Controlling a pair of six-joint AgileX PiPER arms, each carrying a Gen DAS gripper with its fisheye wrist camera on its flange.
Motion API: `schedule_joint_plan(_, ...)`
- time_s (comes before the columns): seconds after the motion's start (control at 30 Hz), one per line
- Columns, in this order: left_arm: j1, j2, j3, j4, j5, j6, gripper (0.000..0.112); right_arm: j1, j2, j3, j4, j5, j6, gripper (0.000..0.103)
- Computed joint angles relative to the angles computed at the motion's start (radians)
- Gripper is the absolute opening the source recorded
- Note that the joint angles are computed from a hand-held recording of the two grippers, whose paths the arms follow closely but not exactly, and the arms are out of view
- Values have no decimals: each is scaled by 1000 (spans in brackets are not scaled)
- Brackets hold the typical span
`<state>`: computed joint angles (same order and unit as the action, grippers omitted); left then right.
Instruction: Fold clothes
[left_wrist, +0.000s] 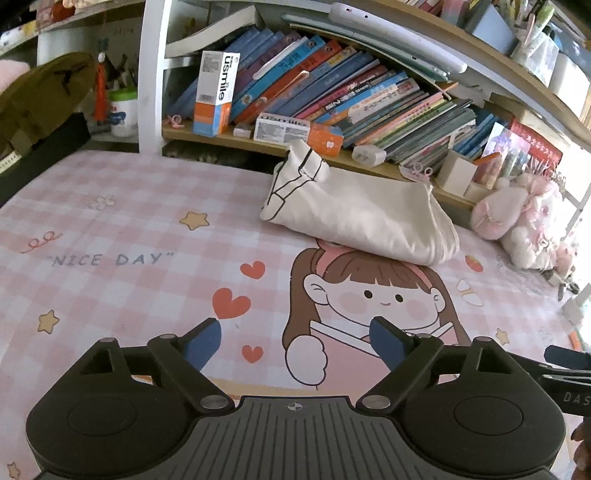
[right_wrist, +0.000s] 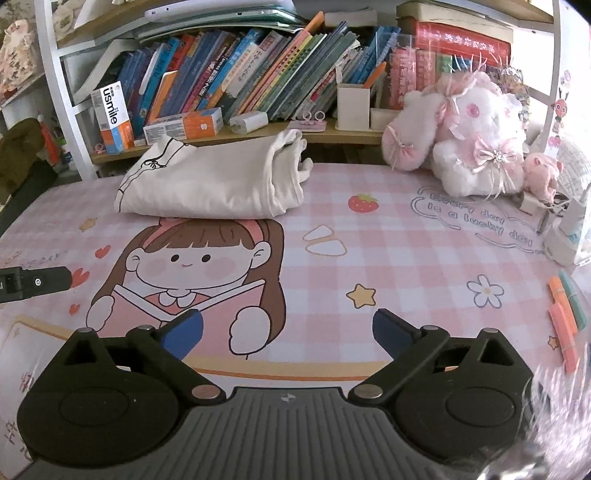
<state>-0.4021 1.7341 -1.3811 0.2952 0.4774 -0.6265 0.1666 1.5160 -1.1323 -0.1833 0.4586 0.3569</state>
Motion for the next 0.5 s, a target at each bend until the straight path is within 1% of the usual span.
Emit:
schedule_joint_plan(0.13, -13, 0, 4, 53, 0, -30, 90, 12, 5, -6, -27, 7, 27, 101)
schedule_joint_plan(0.3, -4, 5, -1, 29, -2, 0, 92, 21, 13, -14, -44, 16, 45, 102)
schedule_joint_plan(0.5, -6, 11, -2, 55, -9, 4, 93, 36, 20, -23, -91, 23, 105, 102)
